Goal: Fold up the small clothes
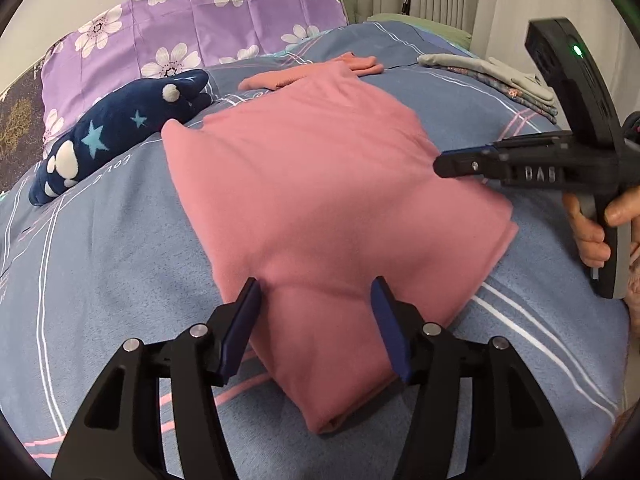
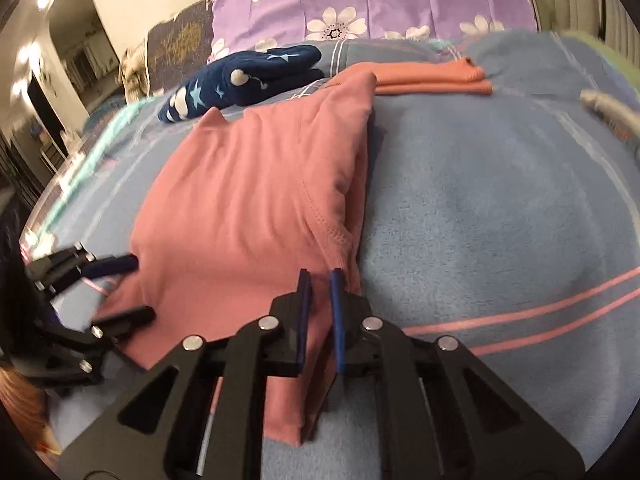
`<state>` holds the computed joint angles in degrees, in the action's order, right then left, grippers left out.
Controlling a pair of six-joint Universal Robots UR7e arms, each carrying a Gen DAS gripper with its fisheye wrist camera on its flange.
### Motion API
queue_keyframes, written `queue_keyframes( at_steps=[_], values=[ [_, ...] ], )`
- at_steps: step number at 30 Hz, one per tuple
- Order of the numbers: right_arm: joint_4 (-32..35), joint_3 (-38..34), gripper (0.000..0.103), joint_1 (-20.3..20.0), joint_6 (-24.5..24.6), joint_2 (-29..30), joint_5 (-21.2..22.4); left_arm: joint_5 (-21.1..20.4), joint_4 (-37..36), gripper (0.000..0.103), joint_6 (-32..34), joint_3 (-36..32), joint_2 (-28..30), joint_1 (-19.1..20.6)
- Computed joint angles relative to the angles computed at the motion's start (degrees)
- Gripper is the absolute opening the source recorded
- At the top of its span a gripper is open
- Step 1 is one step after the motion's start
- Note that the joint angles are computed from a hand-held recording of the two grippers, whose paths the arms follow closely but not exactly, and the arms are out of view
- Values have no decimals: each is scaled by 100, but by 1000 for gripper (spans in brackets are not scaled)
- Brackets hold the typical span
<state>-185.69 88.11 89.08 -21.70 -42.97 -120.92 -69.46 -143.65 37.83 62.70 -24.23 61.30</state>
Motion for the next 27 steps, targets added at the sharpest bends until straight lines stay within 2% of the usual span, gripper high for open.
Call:
queue_keyframes(
  at_steps=[2,5,9,12,14,15,16,17,19,21,24,27],
  values=[
    [67,29,16,86,-132,-52,-16,-149,-89,58,48,-58,-37,-2],
    [345,-91,18,126,-97,-180,348,-321,-138,58,29,-470,79,-5],
    [639,-661,18,180,-248,-33,414,-235,143,58,-237,-1511,632,10],
    [1212,-1189,18,85,25,114,728,-128,419,58,-349,-2232,1061,41],
    [1318,-1516,18,10,159,301,600,111,619,58,-508,-2765,1414,75],
    [1372,-1659,18,-30,233,399,468,392,831,59,-631,-3168,1680,100],
    [1500,-1841,14,-111,373,522,289,528,976,64,-725,-3343,1799,124],
    [1581,-1968,14,-180,478,622,208,425,996,71,-864,-3420,1859,202],
    [1240,-1744,14,-344,455,565,610,67,1201,72,-1121,-3559,1856,309],
    [1103,-1703,15,-321,322,572,549,-114,1431,72,-1278,-3739,1895,362],
    [778,-1712,20,-256,42,682,307,-81,1358,72,-1241,-3681,1883,350],
    [774,-1549,20,-336,198,539,626,-219,1528,72,-1324,-3851,1923,374]
  ],
)
